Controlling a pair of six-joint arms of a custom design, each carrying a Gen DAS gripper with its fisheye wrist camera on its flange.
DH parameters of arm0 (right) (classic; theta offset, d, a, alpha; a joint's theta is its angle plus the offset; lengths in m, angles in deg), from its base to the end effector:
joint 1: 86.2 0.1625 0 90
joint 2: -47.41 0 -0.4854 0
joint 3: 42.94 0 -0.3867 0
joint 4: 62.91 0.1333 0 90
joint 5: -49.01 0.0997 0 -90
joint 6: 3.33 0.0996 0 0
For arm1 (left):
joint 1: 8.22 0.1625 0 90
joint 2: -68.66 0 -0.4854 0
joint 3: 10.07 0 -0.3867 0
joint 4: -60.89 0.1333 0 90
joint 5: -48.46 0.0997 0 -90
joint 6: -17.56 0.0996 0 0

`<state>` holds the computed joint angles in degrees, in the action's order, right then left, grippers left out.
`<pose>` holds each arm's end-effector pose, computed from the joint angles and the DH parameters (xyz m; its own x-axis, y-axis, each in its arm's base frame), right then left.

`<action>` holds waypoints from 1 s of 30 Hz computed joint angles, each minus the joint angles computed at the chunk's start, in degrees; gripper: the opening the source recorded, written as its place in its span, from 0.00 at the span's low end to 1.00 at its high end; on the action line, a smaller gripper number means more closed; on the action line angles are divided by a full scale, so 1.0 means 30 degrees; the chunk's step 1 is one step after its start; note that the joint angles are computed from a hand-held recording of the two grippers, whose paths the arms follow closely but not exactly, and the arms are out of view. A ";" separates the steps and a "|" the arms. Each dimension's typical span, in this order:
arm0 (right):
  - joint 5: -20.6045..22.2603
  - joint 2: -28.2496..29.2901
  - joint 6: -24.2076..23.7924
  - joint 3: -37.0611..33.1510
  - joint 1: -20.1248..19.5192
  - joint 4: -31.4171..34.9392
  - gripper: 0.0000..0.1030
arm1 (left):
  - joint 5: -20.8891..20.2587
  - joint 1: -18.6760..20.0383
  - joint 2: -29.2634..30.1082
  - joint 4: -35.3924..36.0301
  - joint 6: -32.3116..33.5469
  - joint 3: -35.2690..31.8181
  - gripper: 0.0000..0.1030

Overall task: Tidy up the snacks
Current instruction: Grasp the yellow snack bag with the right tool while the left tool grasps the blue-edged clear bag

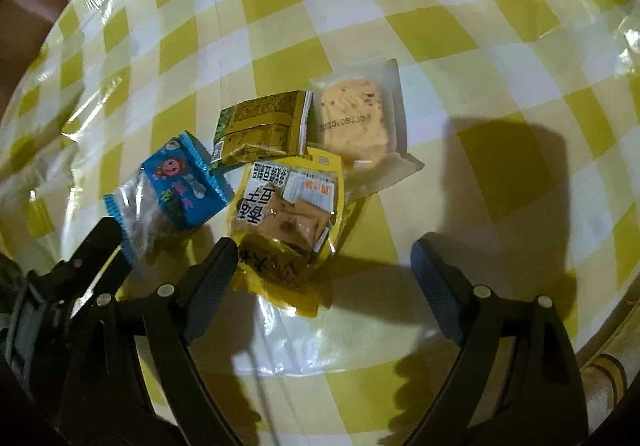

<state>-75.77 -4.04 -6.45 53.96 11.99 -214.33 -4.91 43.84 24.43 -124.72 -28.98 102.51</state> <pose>0.1743 -0.6742 0.2153 -0.8266 -0.0135 0.5626 -0.1822 0.9523 -0.2449 -0.2266 -0.6041 0.1163 -0.9476 -0.3177 -0.0324 -0.2054 0.6839 -0.7000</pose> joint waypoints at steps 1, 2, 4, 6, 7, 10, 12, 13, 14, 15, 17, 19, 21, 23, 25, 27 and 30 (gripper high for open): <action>-0.0432 0.0173 -0.0184 -0.0032 0.0119 -0.0143 0.88 | -0.0020 0.0004 0.0005 -0.0090 0.0044 0.0025 0.67; -0.0636 0.0282 -0.0485 -0.0014 0.0183 -0.0337 0.88 | -0.0085 0.0026 0.0004 -0.0272 0.0102 0.0087 0.67; -0.1086 0.0506 -0.0913 0.0028 0.0331 -0.0711 0.87 | -0.0221 0.0075 0.0023 -0.0616 0.0175 0.0179 0.67; -0.1335 0.0681 -0.1196 -0.0002 0.0449 -0.0879 0.82 | -0.0306 0.0099 0.0032 -0.0838 0.0241 0.0244 0.67; -0.1320 0.0768 -0.1512 0.0030 0.0540 -0.1106 0.75 | -0.0346 0.0112 0.0022 -0.0951 0.0308 0.0295 0.67; -0.1253 0.0898 -0.1952 0.0185 0.0790 -0.1497 0.60 | -0.0562 0.0188 -0.0029 -0.1386 0.0450 0.0498 0.67; -0.1518 0.1039 -0.2129 0.0270 0.0933 -0.1880 0.59 | -0.0626 0.0225 -0.0062 -0.1670 0.0480 0.0622 0.67; -0.1576 0.1098 -0.2137 0.0270 0.0971 -0.2017 0.59 | -0.0692 0.0254 -0.0066 -0.1817 0.0492 0.0666 0.67; -0.1562 0.1106 -0.2209 0.0297 0.0972 -0.2129 0.59 | -0.0772 0.0282 -0.0068 -0.1968 0.0536 0.0708 0.67; -0.1557 0.1116 -0.2316 0.0330 0.0978 -0.2248 0.58 | -0.0791 0.0284 -0.0059 -0.1997 0.0584 0.0705 0.67; -0.1576 0.1144 -0.2864 0.0524 0.1038 -0.2730 0.57 | -0.0959 0.0308 -0.0004 -0.2007 0.0821 0.0627 0.67; -0.1508 0.0983 -0.3693 0.1099 0.1115 -0.3718 0.52 | -0.1102 0.0321 0.0048 -0.2047 0.1015 0.0580 0.67; -0.1094 0.0818 -0.4324 0.1462 0.1089 -0.4497 0.47 | -0.1295 0.0364 0.0086 -0.2077 0.1198 0.0513 0.67; -0.0449 0.0378 -0.4807 0.1903 0.1096 -0.4951 0.40 | -0.1556 0.0425 0.0121 -0.2110 0.1363 0.0438 0.65; -0.0020 0.0251 -0.5497 0.2175 0.1167 -0.5485 0.36 | -0.1817 0.0485 0.0159 -0.2122 0.1496 0.0372 0.63; 0.0462 0.0120 -0.5975 0.2372 0.1215 -0.5611 0.35 | -0.2092 0.0571 0.0194 -0.2027 0.1544 0.0297 0.57; 0.1326 0.0007 -0.6620 0.2589 0.1230 -0.5621 0.33 | -0.2443 0.0688 0.0220 -0.2174 0.1550 0.0312 0.52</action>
